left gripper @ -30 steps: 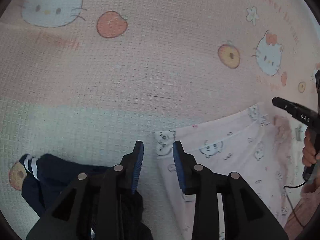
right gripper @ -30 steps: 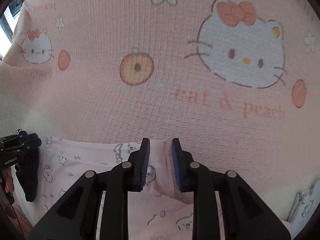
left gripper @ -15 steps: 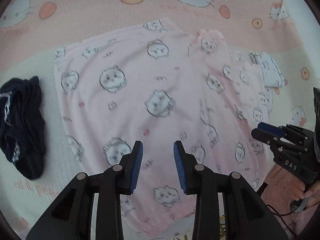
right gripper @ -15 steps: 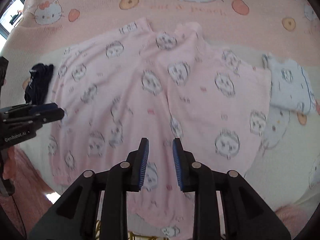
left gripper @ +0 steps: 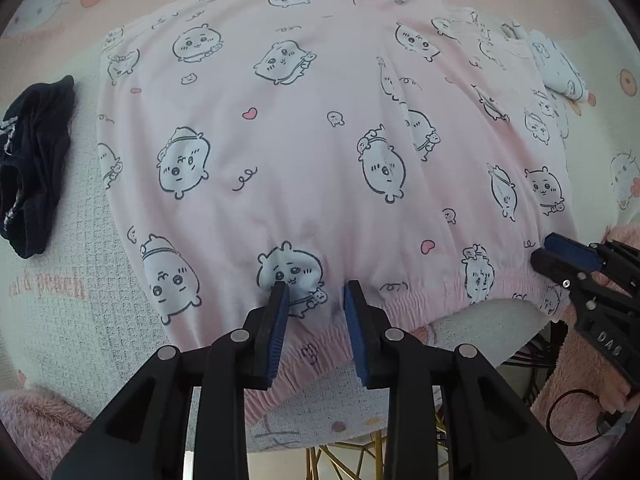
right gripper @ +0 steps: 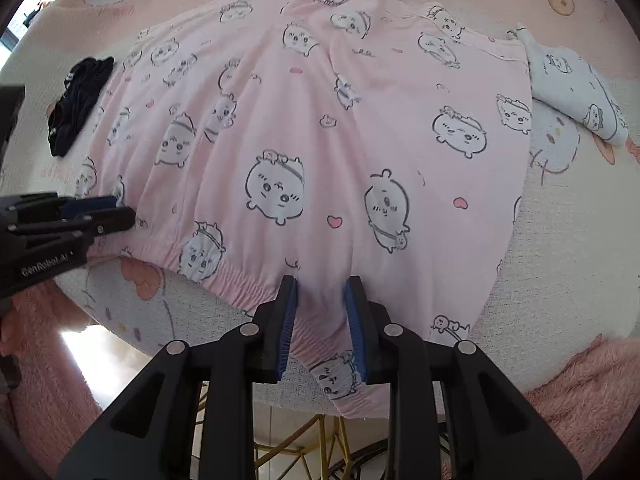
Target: Fold clothes
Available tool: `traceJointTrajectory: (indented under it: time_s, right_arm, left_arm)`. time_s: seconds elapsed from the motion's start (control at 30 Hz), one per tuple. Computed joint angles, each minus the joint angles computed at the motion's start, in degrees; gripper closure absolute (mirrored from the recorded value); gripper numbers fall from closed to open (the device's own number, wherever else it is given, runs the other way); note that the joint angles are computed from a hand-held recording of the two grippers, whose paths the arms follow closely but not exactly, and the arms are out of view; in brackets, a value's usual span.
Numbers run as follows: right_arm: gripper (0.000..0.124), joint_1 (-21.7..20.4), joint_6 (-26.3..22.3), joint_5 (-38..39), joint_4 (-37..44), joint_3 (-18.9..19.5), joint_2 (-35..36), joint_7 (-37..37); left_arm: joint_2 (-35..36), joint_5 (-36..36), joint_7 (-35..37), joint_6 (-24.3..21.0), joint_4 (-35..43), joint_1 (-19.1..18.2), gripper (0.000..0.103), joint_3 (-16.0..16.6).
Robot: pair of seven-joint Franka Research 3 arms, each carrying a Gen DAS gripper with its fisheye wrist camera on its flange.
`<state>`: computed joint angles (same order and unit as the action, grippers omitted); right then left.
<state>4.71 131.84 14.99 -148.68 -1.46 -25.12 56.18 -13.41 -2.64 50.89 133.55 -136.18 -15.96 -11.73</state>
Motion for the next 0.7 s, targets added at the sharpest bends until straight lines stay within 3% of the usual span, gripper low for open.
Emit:
traceJointTrajectory:
  time_s: [0.13,0.37,0.5,0.63,0.7]
  right_arm:
    - [0.098,-0.9,-2.1,4.7,5.7,-3.4,2.3,-1.4]
    - [0.096,-4.7,3.8,2.1,21.2,-3.1,17.6,3.6]
    - [0.095,-5.5,5.2,-4.0,28.8,-3.0,27.4,10.0]
    - [0.095,-6.3,1.7,-1.3,35.1,-3.5,34.1,12.8]
    - [0.086,-7.0,0.4,2.0,36.8,-3.0,35.8,11.4]
  left_arm:
    - [-0.9,-3.6,3.1,3.2,-0.2,-0.6,0.073,1.2]
    - [7.7,-1.2,9.0,6.8,10.6,2.0,0.073,1.8]
    - [18.0,2.3,11.4,9.7,22.1,5.0,0.073,2.2]
    - [30.9,5.0,12.1,9.4,37.6,7.6,0.073,1.8]
    - [37.3,4.9,14.0,7.5,45.7,8.8,0.073,1.4]
